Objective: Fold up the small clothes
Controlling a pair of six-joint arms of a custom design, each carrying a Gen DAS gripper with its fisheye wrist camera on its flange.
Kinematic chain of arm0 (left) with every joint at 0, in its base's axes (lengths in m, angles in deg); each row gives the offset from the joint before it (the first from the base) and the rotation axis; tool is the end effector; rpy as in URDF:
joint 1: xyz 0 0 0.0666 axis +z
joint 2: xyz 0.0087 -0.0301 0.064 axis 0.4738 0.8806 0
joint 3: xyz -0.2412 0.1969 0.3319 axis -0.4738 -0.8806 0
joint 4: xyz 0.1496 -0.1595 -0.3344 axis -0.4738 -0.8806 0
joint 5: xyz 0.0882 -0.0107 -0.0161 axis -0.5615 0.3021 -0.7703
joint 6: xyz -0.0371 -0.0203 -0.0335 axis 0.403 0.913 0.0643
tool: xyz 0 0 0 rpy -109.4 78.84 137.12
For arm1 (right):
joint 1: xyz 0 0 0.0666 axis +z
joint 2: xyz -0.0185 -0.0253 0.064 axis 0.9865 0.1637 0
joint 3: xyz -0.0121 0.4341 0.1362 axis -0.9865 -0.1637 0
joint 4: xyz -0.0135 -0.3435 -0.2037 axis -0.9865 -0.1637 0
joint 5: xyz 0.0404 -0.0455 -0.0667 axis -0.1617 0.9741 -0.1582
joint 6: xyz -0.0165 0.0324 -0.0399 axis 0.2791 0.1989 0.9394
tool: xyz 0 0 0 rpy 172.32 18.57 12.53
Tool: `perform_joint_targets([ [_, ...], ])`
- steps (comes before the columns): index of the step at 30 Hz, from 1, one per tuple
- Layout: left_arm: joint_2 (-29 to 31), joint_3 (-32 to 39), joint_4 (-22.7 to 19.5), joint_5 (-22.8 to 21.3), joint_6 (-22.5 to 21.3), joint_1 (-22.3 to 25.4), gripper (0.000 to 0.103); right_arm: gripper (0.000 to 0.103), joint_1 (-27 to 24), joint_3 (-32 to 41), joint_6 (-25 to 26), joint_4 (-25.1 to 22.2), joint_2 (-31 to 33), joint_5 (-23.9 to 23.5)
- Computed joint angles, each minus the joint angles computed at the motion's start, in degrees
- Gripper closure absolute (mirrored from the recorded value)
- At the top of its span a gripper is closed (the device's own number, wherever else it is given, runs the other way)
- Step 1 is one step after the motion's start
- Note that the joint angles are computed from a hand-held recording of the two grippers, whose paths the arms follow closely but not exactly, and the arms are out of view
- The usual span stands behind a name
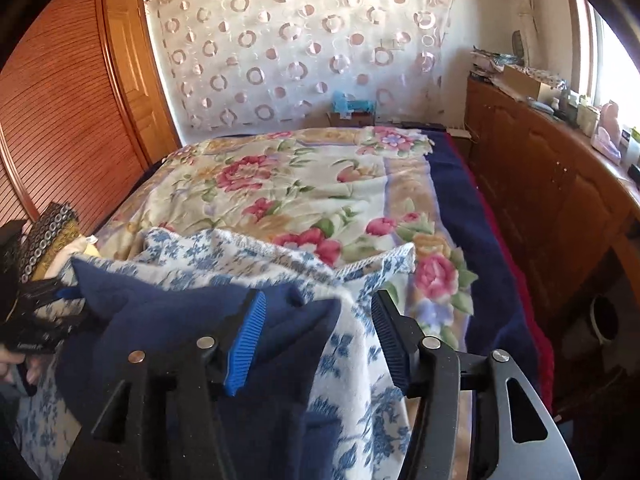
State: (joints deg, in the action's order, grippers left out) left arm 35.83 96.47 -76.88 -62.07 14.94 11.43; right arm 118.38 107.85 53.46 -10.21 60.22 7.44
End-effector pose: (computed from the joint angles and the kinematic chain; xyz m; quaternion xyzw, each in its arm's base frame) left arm 0.3993 -0.1355 0.5067 0.3038 0.8894 -0.1907 0.2834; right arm 0.3105 0.2210 0.6098 0.0313 0.8999 0.0502 0.4320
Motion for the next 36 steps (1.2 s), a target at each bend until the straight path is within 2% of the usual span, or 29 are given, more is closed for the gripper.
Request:
perform_joint_targets([
  [5, 1.30, 0.20, -1.49, 2.99, 1.23, 0.62, 0.043, 0.043, -1.20, -1.48, -2.37, -2.16, -0.17, -3.82],
  [12, 1.78, 0.60, -2.26, 6.19, 1.83, 1.40, 0.056, 0.042, -5.24, -2.68, -4.38, 0.29, 0.27, -12.98],
  [14, 1.91, 0.71, -2.38, 6.61, 2.08, 1.40, 0.059, 0.042, -5.65, -2.87, -3.91, 1.17, 0.30, -14.01],
  [16, 1.91, 0.75, -2.35, 7.23, 2.04, 1.52, 0.065, 0.050, -5.88, -3.50, -3.19, 2.31, 0.35, -15.53],
  [17, 1.90, 0.75, -2.29, 7.51, 2.10, 1.58, 0.070, 0.062, -6.31, -3.55, -2.60, 2.77, 0.46, -17.56],
  [18, 1.89, 0.76, -2.19, 7.78, 2.21, 1.64, 0.073, 0.070, -6.18, -3.92, -2.42, 3.26, 0.20, -18.52],
  [20, 1.58, 0.63, -1.86, 8.28, 2.45, 1.78, 0.084, 0.080, -6.09, -3.88, -0.59, 3.64, 0.50, -19.21],
  [24, -0.08, 0.46, -1.05, 9.46, 2.47, 2.20, 0.086, 0.086, -4.43, -4.07, 1.50, 4.88, -0.37, -14.83],
  [31, -5.64, 0.14, 0.65, 12.55, 3.45, 3.84, 0.088, 0.087, 1.36, -1.42, 4.60, 7.64, -1.66, -5.15],
  [36, -9.10, 0.57, 1.24, 15.72, 3.41, 8.89, 0.088, 0.088, 5.28, 4.10, 9.44, 8.72, 1.54, -1.36],
])
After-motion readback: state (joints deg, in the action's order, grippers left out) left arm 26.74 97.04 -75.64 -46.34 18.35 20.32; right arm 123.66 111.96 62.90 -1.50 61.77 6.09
